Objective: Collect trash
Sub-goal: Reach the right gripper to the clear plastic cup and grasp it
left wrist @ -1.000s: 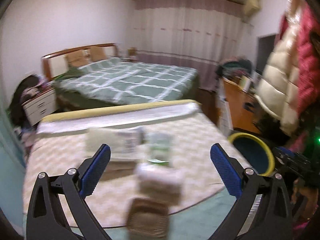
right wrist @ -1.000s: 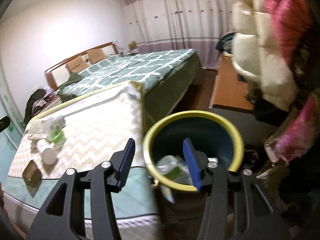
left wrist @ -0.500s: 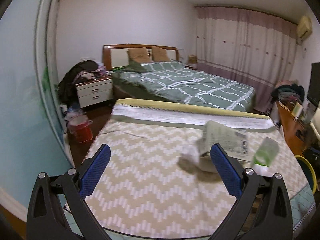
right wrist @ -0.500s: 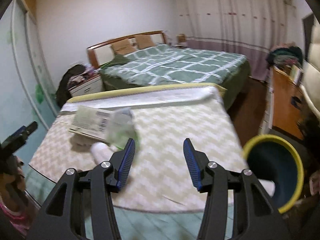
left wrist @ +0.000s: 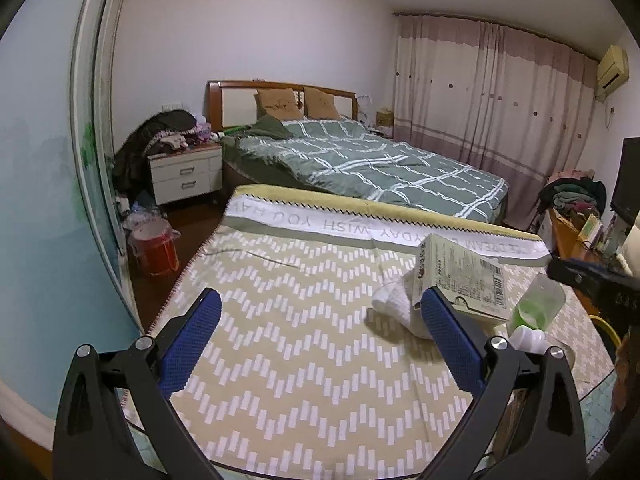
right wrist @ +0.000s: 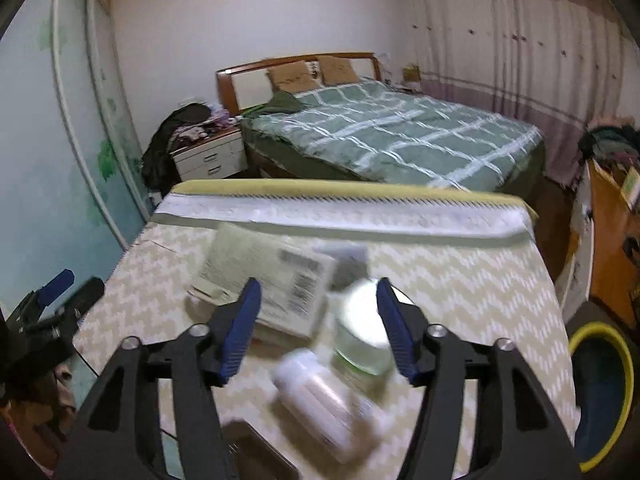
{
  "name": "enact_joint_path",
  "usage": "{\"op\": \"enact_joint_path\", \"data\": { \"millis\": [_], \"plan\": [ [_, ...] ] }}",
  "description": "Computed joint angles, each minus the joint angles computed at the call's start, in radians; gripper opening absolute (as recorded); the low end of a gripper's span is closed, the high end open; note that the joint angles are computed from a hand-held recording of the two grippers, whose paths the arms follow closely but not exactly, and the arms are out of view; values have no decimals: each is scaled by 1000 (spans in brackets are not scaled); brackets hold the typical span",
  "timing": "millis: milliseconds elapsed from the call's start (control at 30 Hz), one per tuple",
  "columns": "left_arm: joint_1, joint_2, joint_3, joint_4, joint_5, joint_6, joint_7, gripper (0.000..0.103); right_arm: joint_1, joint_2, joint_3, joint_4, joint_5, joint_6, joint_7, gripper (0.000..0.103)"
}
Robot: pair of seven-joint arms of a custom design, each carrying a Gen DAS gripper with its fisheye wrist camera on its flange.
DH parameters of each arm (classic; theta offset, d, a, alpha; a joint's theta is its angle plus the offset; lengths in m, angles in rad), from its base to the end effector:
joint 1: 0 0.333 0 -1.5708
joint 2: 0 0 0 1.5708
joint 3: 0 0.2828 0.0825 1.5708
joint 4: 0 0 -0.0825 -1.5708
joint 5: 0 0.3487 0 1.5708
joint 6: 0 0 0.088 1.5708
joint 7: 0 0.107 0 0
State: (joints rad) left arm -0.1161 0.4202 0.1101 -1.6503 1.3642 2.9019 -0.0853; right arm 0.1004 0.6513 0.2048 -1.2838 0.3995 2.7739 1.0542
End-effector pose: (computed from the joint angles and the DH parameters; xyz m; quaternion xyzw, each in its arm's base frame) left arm 0.6505 -0.0725 0.4126 -0.7182 0.4815 -0.3228 0.3848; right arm 0.7114 0.1589 0.4558 -0.7516 0.4911 -0.1915 0.3965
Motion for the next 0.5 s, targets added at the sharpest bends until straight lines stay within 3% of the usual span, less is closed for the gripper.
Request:
{"op": "enact_joint_path", "data": {
  "millis": [133,267,333,500],
  "plan": [
    [-10,-18,-2,-15,26,-60,-16,98,54,73,-37,130,-68,-57,43,60],
    [14,-16,-16,-19,8,-37,-6,98,40,35,-34,57,-64,-10,50,60],
    [21,-10,-21,-16,-14,-21,12,98,44,35,-61,42,-78,6,91,62],
    [2,-4,-10,-9,-27,-26,41,98,46,63,-93,61,-130,-14,179,64]
  ]
}}
